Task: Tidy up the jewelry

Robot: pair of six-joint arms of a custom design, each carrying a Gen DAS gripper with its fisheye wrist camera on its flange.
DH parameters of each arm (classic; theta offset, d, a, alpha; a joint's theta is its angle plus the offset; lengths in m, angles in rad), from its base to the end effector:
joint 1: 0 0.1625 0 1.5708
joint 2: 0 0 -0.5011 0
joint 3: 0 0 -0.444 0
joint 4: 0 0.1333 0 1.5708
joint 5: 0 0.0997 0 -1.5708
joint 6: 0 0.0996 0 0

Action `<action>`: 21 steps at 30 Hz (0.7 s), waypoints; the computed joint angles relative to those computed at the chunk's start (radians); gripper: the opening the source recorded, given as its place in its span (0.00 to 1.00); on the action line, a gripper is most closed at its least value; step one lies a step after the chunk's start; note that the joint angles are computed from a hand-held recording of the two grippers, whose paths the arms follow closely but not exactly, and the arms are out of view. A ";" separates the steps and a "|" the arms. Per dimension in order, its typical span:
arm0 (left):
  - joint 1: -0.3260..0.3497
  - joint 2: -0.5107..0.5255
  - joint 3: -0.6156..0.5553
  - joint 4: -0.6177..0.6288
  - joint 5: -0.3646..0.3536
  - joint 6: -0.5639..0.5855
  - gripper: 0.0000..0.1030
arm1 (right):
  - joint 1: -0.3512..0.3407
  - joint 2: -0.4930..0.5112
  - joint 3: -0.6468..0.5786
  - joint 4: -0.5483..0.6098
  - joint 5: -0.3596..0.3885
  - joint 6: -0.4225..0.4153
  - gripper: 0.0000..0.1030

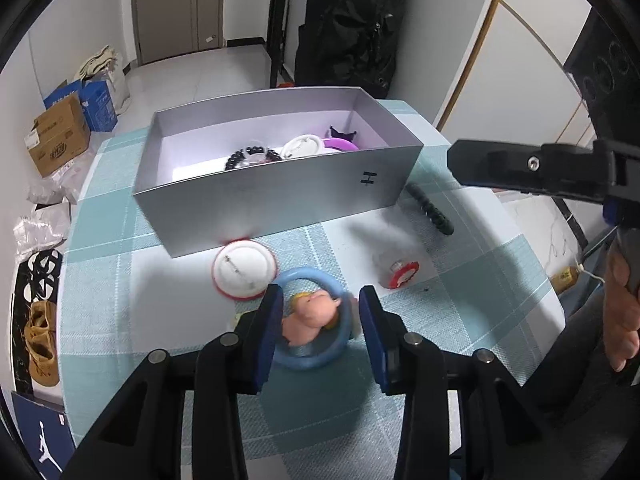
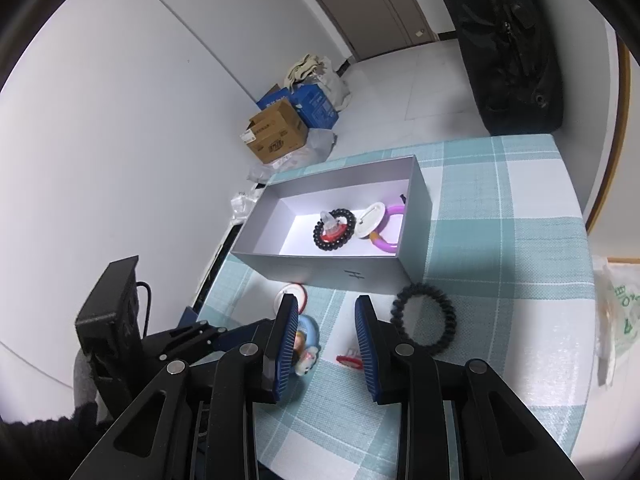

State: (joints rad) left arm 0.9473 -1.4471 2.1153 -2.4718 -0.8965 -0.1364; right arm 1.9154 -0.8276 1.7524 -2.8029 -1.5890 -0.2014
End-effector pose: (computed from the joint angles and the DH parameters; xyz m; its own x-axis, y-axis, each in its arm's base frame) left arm -0.1480 -0.5406 0.3320 -0.7889 0.2286 -0.5705 0.4652 0.8287 -0.3112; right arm 0.3709 -0.6441 0.1122 -0.8594 -0.5053 0.0775 -0.5041 0.8125 -0.2929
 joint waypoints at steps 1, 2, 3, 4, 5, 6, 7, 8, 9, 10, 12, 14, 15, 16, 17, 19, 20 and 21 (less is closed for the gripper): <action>-0.002 0.005 -0.002 0.007 0.012 0.002 0.22 | -0.001 -0.002 0.001 -0.004 -0.003 0.003 0.28; -0.004 0.010 -0.004 0.013 0.022 0.001 0.21 | -0.002 -0.004 0.002 -0.006 -0.008 0.009 0.28; -0.005 0.011 -0.004 0.010 0.022 -0.001 0.21 | -0.005 -0.007 0.004 -0.012 -0.010 0.016 0.28; -0.004 0.010 -0.007 0.016 0.019 -0.009 0.19 | -0.008 -0.009 0.005 -0.016 -0.012 0.024 0.28; -0.003 0.009 -0.009 0.023 0.015 -0.015 0.19 | -0.011 -0.012 0.008 -0.023 -0.014 0.033 0.29; -0.003 0.009 -0.010 0.026 0.013 -0.017 0.19 | -0.014 -0.015 0.009 -0.028 -0.016 0.043 0.29; -0.003 0.008 -0.011 0.029 0.011 -0.021 0.19 | -0.018 -0.018 0.010 -0.033 -0.025 0.056 0.29; -0.004 0.006 -0.010 0.033 0.010 -0.025 0.19 | -0.020 -0.020 0.011 -0.040 -0.041 0.065 0.29; -0.004 0.006 -0.011 0.035 0.009 -0.028 0.19 | -0.022 -0.021 0.011 -0.043 -0.060 0.072 0.29; -0.004 0.006 -0.011 0.036 0.008 -0.030 0.19 | -0.022 -0.021 0.009 -0.039 -0.086 0.077 0.29; -0.001 0.004 -0.016 0.039 0.003 -0.031 0.19 | -0.020 -0.019 0.005 -0.027 -0.130 0.076 0.29; 0.002 -0.005 -0.017 0.027 -0.011 -0.034 0.19 | -0.013 -0.009 -0.007 0.006 -0.173 0.066 0.29; 0.004 -0.006 -0.019 0.021 -0.019 -0.037 0.19 | -0.011 -0.004 -0.009 0.015 -0.188 0.056 0.29; 0.006 -0.012 -0.021 0.012 -0.033 -0.041 0.19 | -0.006 0.003 -0.014 0.026 -0.209 0.043 0.29; 0.006 -0.018 -0.020 0.001 -0.041 -0.045 0.19 | 0.001 0.009 -0.018 0.031 -0.232 0.027 0.29; 0.005 -0.023 -0.022 -0.016 -0.051 -0.051 0.19 | 0.009 0.021 -0.021 0.030 -0.259 -0.002 0.29; 0.002 -0.029 -0.021 -0.028 -0.055 -0.053 0.19 | 0.014 0.026 -0.022 0.026 -0.276 -0.014 0.29; 0.000 -0.031 -0.021 -0.039 -0.057 -0.051 0.19 | 0.017 0.031 -0.022 0.020 -0.291 -0.027 0.29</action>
State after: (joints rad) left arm 0.9477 -1.4777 2.0948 -2.5108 -0.9538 -0.1879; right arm 1.9323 -0.7970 1.7301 -2.7828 -1.8799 -0.2282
